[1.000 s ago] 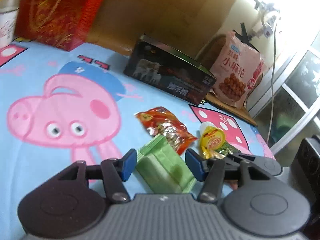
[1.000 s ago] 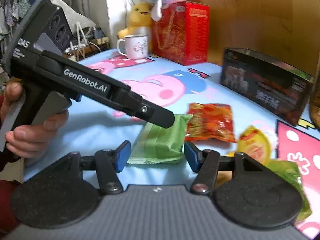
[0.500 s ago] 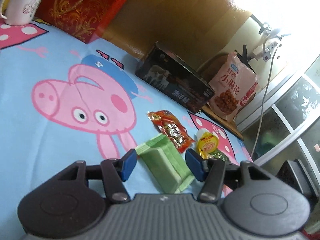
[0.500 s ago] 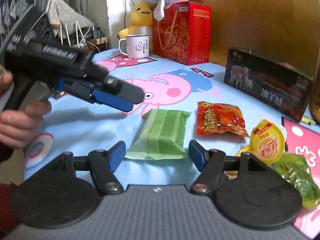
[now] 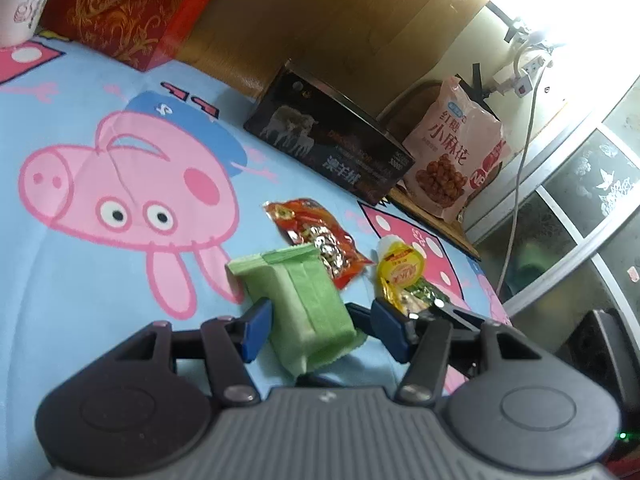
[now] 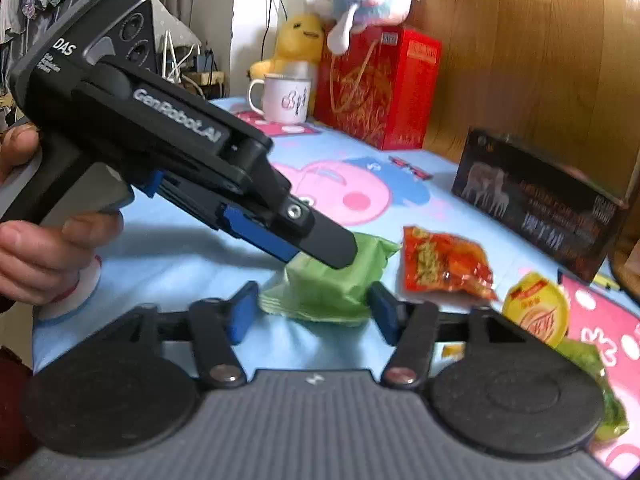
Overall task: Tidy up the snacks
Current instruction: 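Grasp the light green square pastry packet with the left tool, then carry the light green packet into the black tin box and release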
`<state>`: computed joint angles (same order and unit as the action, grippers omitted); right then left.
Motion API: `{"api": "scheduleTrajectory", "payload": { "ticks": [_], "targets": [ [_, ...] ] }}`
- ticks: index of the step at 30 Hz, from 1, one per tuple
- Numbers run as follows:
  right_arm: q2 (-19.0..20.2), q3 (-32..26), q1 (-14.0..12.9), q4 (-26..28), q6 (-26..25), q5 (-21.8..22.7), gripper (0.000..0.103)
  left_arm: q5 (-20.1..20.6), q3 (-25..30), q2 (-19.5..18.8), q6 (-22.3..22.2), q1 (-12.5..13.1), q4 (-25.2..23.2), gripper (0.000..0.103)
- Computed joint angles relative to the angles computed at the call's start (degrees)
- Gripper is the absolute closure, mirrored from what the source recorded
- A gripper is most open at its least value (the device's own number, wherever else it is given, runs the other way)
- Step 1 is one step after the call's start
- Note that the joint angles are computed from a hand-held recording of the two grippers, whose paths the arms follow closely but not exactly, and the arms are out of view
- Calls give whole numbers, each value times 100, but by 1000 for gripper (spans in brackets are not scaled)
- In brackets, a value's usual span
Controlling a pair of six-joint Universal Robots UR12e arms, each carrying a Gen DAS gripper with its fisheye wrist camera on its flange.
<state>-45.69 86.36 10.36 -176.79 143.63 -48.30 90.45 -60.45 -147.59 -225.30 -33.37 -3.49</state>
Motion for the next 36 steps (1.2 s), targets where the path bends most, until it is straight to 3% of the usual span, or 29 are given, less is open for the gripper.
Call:
{"api": "scheduleTrajectory", "payload": {
  "ticks": [5,6,7,8,14,17,19,21,29,32,34,36],
  "targets": [
    [27,-43,-11,-48,240,27,52,-54,29,-19,-101,23,28,48],
    [31,-35,-17,-117,297,60,53,-31,24,-15,-133,25,15,44],
    [33,-21,-25,-194,310,124,68,-44,14,-13,-178,33,19,42],
    [39,-3,-30,-317,338,171,72,-109,-6,-13,-237,49,57,42],
    [58,-41,-25,-297,432,187,73,-177,-237,68,-454,85,293,42],
    [58,-46,-34,-175,549,215,70,-115,-345,125,-450,87,366,42],
    [48,-51,-44,-69,627,228,56,-117,-403,153,-441,93,438,42],
    [38,-49,-53,3,698,223,48,-191,-406,150,-418,105,480,42],
    [-48,-40,20,502,109,-26,32,-431,-90,-19,-270,121,268,40],
    [-21,-82,88,421,-66,-127,40,-139,80,-63,-129,71,39,38],
    [27,-102,126,102,128,-330,59,-43,94,-43,21,46,-23,38],
    [60,-124,106,-74,345,-325,61,-43,42,-16,67,40,117,38]
  ]
}}
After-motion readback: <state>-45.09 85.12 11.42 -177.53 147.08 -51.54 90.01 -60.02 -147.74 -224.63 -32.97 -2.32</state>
